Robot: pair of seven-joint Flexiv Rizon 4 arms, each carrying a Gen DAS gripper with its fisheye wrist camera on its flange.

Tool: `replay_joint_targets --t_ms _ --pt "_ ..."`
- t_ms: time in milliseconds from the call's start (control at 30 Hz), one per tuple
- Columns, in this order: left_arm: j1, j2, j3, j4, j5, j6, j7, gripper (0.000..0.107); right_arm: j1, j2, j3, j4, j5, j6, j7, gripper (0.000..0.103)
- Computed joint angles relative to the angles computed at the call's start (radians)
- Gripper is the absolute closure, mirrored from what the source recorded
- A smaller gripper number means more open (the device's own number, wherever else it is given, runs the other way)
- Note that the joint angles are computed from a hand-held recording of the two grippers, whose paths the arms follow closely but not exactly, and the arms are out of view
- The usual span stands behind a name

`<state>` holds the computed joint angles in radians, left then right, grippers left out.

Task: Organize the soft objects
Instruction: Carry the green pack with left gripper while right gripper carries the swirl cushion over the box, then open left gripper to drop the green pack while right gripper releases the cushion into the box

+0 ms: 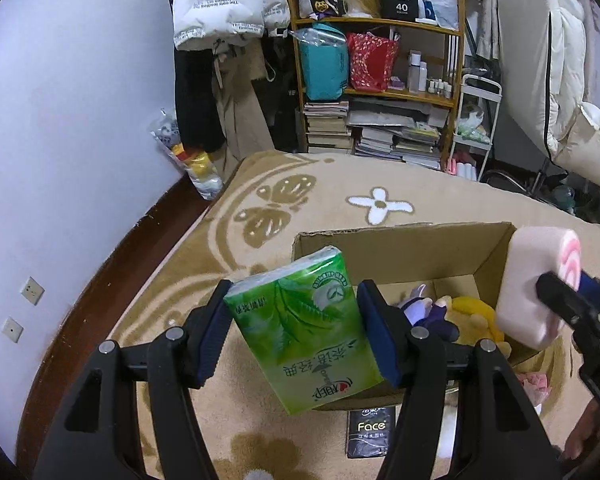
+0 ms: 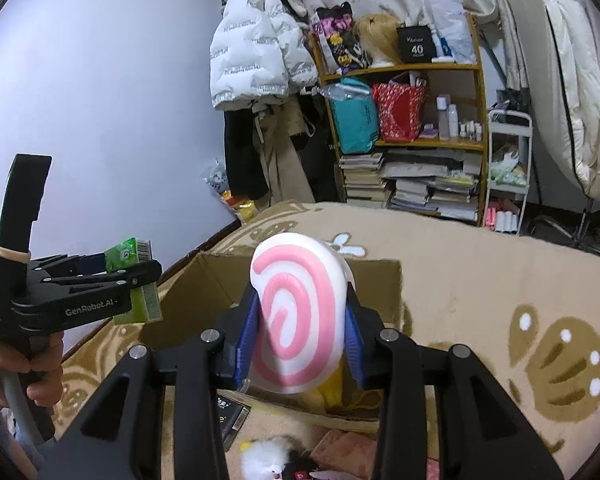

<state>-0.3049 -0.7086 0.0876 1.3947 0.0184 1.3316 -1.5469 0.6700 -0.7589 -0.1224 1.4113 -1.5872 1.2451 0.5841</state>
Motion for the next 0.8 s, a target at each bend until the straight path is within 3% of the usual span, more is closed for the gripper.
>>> replay_joint_targets --t_ms 367,467,600,667,800 --pt "0.023 -0.027 -0.044 -0.008 -0.046 0.005 0.027 0.044 0.014 -0.054 -0.026 -0.03 0.103 0.059 -0.099 0.053" --pt "0.02 -0.022 -0.043 -0.002 -0.049 -0.007 0.034 0.031 0.028 -0.053 -0.04 -0.024 0.123 0.06 -0.116 0.037" --pt "0.02 -0.008 -0.043 0.013 -0.055 -0.008 0.03 0.026 0.041 -0.023 -0.061 -0.002 0.05 0.048 -0.032 0.016" --pt "0.018 0.0 -0.037 0.019 -0.056 -0.02 0.023 0.016 0.032 -0.012 -0.044 0.009 0.04 0.037 -0.019 0.006" --pt "0.011 0.029 -0.018 0.055 -0.041 0.002 -0.002 0.011 0.021 0.014 -0.012 0.043 0.033 0.002 0.014 0.0"
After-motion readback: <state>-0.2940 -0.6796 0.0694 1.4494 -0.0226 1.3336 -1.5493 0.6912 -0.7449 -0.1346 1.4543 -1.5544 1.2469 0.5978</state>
